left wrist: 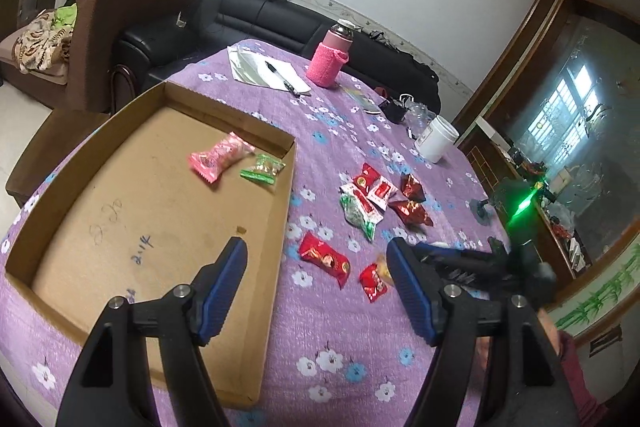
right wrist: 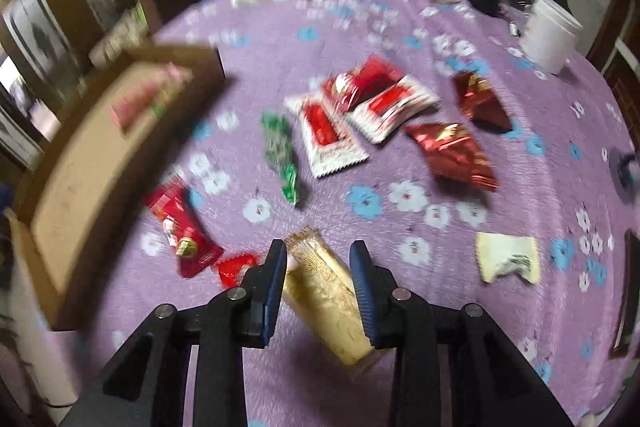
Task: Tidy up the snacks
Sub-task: 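Grasp the gold bar packet with the right gripper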
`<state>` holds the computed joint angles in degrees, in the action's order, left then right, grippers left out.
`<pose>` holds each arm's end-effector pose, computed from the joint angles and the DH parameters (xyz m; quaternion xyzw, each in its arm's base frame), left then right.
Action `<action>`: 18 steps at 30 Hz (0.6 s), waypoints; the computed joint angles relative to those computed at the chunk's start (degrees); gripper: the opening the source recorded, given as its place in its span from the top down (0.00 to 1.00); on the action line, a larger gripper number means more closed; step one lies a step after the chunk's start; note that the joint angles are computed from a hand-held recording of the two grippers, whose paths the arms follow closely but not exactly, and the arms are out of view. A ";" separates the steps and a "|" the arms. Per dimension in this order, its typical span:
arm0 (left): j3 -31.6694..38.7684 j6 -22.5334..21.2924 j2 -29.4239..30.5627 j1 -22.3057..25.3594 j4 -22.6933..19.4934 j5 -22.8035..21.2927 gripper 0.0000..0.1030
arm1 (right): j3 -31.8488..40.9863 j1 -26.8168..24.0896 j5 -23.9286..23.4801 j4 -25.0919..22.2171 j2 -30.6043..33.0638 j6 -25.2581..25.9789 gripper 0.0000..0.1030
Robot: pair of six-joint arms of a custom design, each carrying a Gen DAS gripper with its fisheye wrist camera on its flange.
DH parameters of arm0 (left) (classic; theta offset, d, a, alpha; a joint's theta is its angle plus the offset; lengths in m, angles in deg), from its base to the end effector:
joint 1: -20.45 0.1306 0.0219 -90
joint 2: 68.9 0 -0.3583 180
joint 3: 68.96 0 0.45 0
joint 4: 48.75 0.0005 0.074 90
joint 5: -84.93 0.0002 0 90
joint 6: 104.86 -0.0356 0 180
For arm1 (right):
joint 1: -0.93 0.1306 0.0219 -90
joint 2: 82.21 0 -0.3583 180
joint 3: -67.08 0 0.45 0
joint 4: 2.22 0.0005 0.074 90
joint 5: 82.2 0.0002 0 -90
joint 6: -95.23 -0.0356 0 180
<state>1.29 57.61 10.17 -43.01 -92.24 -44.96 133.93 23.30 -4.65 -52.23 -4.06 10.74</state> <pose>0.2257 -0.4019 0.3331 -0.1797 0.8782 -0.1603 0.4132 0.4057 0.1747 0.2976 -0.2581 0.9283 0.1400 0.2282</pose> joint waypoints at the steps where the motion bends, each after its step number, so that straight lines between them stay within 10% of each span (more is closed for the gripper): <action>1: 0.22 -0.01 0.24 -0.27 -0.22 -0.14 0.30 | -0.46 -0.90 -1.80 0.43 -1.14 -0.53 0.57; 18: 5.77 -9.68 8.08 -1.58 3.76 5.62 0.31 | -8.09 -1.01 0.25 8.38 -3.68 7.36 0.56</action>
